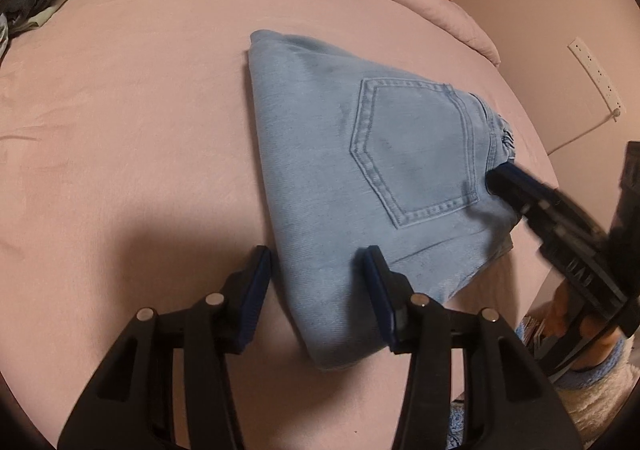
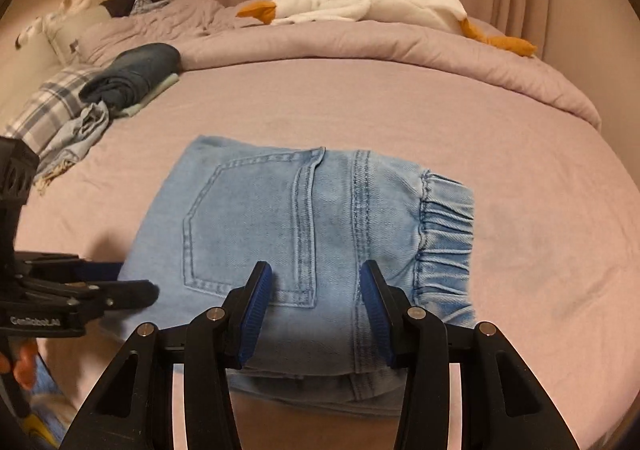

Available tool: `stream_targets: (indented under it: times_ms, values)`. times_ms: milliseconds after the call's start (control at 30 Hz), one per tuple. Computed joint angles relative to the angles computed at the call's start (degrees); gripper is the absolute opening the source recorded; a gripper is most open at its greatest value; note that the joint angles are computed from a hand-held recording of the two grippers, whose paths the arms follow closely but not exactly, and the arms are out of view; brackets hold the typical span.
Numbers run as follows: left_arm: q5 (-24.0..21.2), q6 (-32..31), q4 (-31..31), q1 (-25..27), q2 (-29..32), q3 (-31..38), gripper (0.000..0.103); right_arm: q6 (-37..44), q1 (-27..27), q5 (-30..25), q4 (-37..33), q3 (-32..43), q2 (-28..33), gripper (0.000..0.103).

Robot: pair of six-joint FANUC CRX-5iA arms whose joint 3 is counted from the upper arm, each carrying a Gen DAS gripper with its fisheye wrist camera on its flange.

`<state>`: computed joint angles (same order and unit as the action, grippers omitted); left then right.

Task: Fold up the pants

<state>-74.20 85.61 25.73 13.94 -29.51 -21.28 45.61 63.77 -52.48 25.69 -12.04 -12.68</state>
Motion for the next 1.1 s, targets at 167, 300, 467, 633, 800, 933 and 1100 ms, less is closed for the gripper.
stream_targets:
  times_ms: [167,300,467,633,800,933,1100]
  values:
    - [0.9,1.6,-1.5,-1.8,0.6,0.7,0.048,-4.3,-1.1,-0.1,6.8,-2.1,-1.2,0.046]
    - [1.0,1.4,-1.7,-1.8,0.7,0.8,0.049,-2.5,-3.8,-3.3,0.5,0.4,0.8,0.046]
    - [0.3,0.5,-1.5,-0.9,0.2,0.6,0.049,-2.6,-3.1,-3.0,2.4,-0.6,1.7,0.052]
    - [0.1,0.9,-2.3,-1.6,0.9,1.4,0.049,-1.8,-3.6,-3.9,0.2,0.9,1.1,0.052]
    - [0.2,1.8,-3.6,-2.6,1.7,2.5,0.051,-1.1,-3.5,-4.8,-0.8,1.5,0.3,0.052]
    - [0.1,2.6,-5.3,-3.8,2.3,3.6,0.052,0.1,-2.1,-5.8,1.0,0.3,0.4,0.052]
    - [-0.1,4.2,-7.9,-5.4,3.1,5.2,0.053,-1.5,-0.7,-4.9,4.7,-2.6,0.0,0.056]
